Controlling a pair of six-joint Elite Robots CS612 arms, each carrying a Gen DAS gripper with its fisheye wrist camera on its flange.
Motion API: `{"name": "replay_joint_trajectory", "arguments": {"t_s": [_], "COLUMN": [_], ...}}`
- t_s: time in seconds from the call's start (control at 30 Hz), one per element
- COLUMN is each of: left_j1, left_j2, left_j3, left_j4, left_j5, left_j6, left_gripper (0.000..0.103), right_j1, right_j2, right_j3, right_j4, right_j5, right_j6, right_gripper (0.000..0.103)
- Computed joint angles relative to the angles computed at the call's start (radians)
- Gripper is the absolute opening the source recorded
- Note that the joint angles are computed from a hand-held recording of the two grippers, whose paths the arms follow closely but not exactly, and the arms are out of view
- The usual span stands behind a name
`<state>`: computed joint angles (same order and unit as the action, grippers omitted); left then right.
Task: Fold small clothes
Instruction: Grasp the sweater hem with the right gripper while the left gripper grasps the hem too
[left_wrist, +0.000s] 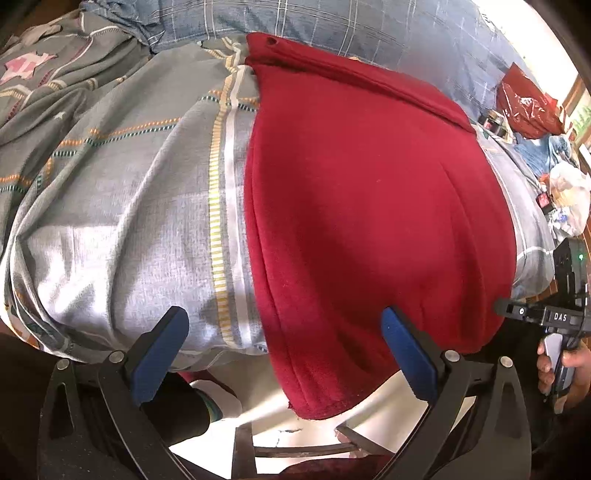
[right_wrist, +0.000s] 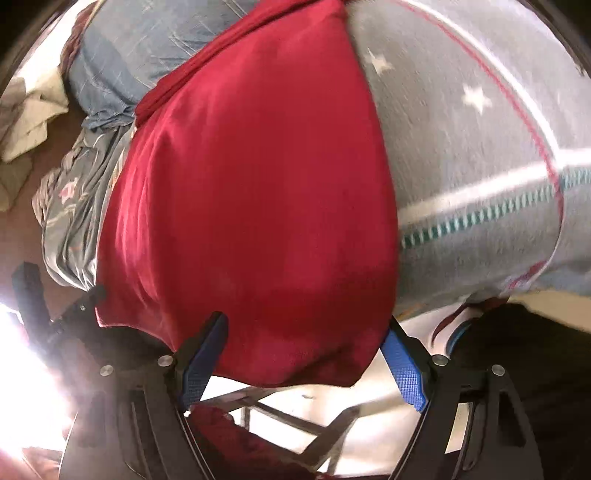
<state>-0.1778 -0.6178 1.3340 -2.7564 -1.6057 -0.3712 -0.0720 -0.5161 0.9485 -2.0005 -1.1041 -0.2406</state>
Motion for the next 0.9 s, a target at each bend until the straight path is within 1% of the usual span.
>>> {"name": "replay_joint_trajectory", "arguments": {"t_s": [0.03,0.2,0.27,0.3,0.33,0.37,0.4,0.43,0.47,0.5,0.57,0.6,0.63,0.67,0.7,0.73,0.77,0.83,0.9], "left_j1": [0.001,0.003,0.004,0.005,0.004,0.004,0.005,0.004,0.005,0.004,0.000,0.000,0.000,0.001,0.003,0.008,0.010,0.009,0.011], "left_j2": [0.000,-0.002,-0.002,-0.003,-0.004,-0.005,-0.005,-0.005,-0.004,-0.004,-0.005,-0.005,-0.005,-0.006,-0.007,-0.007,-0.007,-0.009,-0.010], "left_j3": [0.002,0.008,0.010,0.010,0.011,0.012,0.012,0.011,0.010,0.007,0.008,0.008,0.008,0.008,0.008,0.005,0.003,0.003,0.002], "left_j4": [-0.004,-0.018,-0.017,-0.021,-0.017,-0.018,-0.016,-0.013,-0.004,0.005,0.007,0.008,0.010,0.011,0.014,0.022,0.025,0.030,0.029], "left_j5": [-0.004,-0.005,-0.016,-0.022,-0.025,-0.024,-0.024,-0.024,-0.028,-0.028,-0.017,-0.019,-0.021,-0.024,-0.034,-0.060,-0.075,-0.069,-0.078], "left_j6": [-0.004,-0.003,-0.002,-0.002,-0.009,-0.011,-0.012,-0.012,-0.006,0.001,0.018,0.024,0.025,0.023,0.021,0.017,0.018,0.024,0.022], "left_gripper": [0.103,0.103,0.103,0.103,0.102,0.098,0.092,0.083,0.077,0.070,0.068,0.062,0.051,0.044,0.030,0.023,0.023,0.022,0.018], "right_j1": [0.000,0.002,0.004,0.006,0.008,0.010,0.012,0.012,0.011,0.009,0.009,0.009,0.009,0.009,0.010,0.011,0.008,0.006,0.003], "right_j2": [0.002,-0.007,-0.010,-0.013,-0.016,-0.018,-0.021,-0.024,-0.026,-0.029,-0.039,-0.044,-0.049,-0.054,-0.058,-0.063,-0.067,-0.075,-0.081], "right_j3": [-0.003,0.015,0.020,0.024,0.028,0.031,0.036,0.042,0.045,0.048,0.062,0.068,0.074,0.079,0.084,0.088,0.091,0.098,0.104], "right_j4": [0.008,-0.030,-0.038,-0.044,-0.050,-0.058,-0.069,-0.077,-0.081,-0.085,-0.102,-0.110,-0.116,-0.123,-0.130,-0.132,-0.135,-0.144,-0.149], "right_j5": [0.000,0.009,0.005,0.002,-0.005,-0.014,-0.027,-0.027,-0.018,-0.008,0.003,0.010,0.019,0.026,0.028,0.029,0.038,0.043,0.043], "right_j6": [-0.004,-0.008,-0.013,-0.017,-0.023,-0.027,-0.028,-0.033,-0.039,-0.053,-0.076,-0.086,-0.100,-0.115,-0.118,-0.122,-0.128,-0.132,-0.144], "right_gripper": [0.083,0.082,0.074,0.065,0.055,0.049,0.038,0.032,0.029,0.025,0.020,0.016,0.015,0.015,0.015,0.015,0.015,0.014,0.014]}}
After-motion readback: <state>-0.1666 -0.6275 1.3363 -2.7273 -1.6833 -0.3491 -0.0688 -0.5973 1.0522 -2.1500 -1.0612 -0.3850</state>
